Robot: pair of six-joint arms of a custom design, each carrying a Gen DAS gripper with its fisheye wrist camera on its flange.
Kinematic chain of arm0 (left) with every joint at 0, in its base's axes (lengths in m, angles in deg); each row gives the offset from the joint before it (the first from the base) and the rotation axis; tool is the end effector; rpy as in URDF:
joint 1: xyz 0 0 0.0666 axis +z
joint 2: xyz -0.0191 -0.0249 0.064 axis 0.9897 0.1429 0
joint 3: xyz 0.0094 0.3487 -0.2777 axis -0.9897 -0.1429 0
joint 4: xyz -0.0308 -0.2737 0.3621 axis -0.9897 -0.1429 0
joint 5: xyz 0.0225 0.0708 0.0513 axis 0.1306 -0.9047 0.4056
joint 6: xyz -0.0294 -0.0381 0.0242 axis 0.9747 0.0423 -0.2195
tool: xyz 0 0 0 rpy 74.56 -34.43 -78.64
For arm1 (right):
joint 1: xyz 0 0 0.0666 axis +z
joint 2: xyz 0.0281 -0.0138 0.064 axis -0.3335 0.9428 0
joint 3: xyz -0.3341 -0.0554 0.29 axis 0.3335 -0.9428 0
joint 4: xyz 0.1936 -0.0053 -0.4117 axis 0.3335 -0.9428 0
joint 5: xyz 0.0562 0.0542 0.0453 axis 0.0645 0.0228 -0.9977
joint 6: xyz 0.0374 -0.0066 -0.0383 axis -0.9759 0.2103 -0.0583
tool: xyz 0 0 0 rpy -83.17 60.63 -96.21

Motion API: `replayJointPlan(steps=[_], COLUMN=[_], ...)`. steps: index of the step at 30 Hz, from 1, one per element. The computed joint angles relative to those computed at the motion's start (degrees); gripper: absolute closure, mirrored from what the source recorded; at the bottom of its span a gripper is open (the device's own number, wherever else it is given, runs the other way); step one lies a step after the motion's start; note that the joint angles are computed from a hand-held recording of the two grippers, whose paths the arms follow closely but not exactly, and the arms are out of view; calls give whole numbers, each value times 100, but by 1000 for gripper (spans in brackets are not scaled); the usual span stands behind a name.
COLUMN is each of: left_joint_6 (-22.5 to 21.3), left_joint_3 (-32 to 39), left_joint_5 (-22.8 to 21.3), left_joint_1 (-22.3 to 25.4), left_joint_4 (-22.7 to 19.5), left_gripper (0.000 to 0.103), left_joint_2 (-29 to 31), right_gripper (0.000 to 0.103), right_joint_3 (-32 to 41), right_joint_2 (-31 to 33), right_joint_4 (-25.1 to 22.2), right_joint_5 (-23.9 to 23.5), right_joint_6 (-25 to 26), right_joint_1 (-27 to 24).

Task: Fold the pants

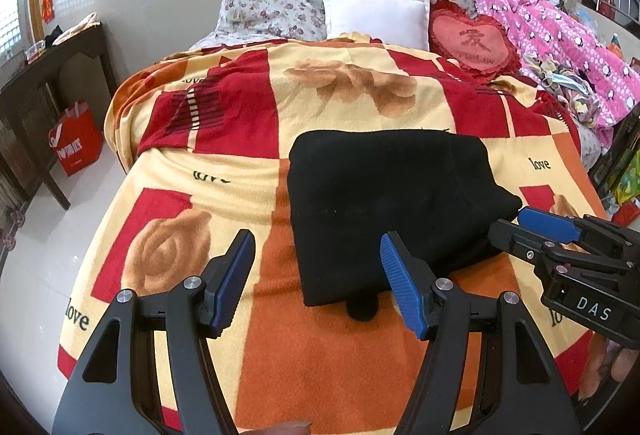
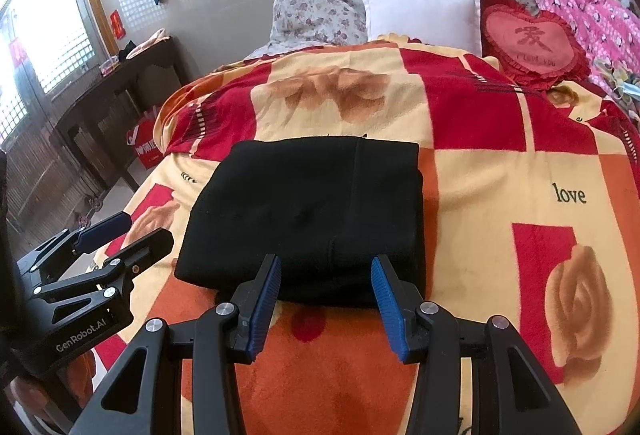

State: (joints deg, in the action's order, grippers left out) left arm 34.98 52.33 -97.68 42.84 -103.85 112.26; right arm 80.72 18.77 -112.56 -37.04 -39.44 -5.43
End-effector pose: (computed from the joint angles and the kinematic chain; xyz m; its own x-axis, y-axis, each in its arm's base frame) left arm 0.3275 -0.2486 0.4228 -0.7062 0.0819 -0.7033 0.1221 0.9925 -0.0070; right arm 0.3124 0.0813 0.3986 -0.7421 -0.0396 -0.6691 -0.2013 0.9654 0.1661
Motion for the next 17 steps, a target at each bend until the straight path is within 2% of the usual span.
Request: replayJointPlan(steps=[12,17], left_joint_6=[26,0], left_joint_3=[-9,-22], left_joint_5=[218,264], left_joint_1=[72,121], left_joint_4=[21,147], left_gripper=[38,38], left_joint_2=[13,-6], right_gripper=[57,57], right_joint_3=[-39,-102], right_joint_2=[30,-36], right_joint_4=[2,125], right_joint_5=[-60,-93], right_joint_6=[-3,60], right_joint_1=[-130,-433])
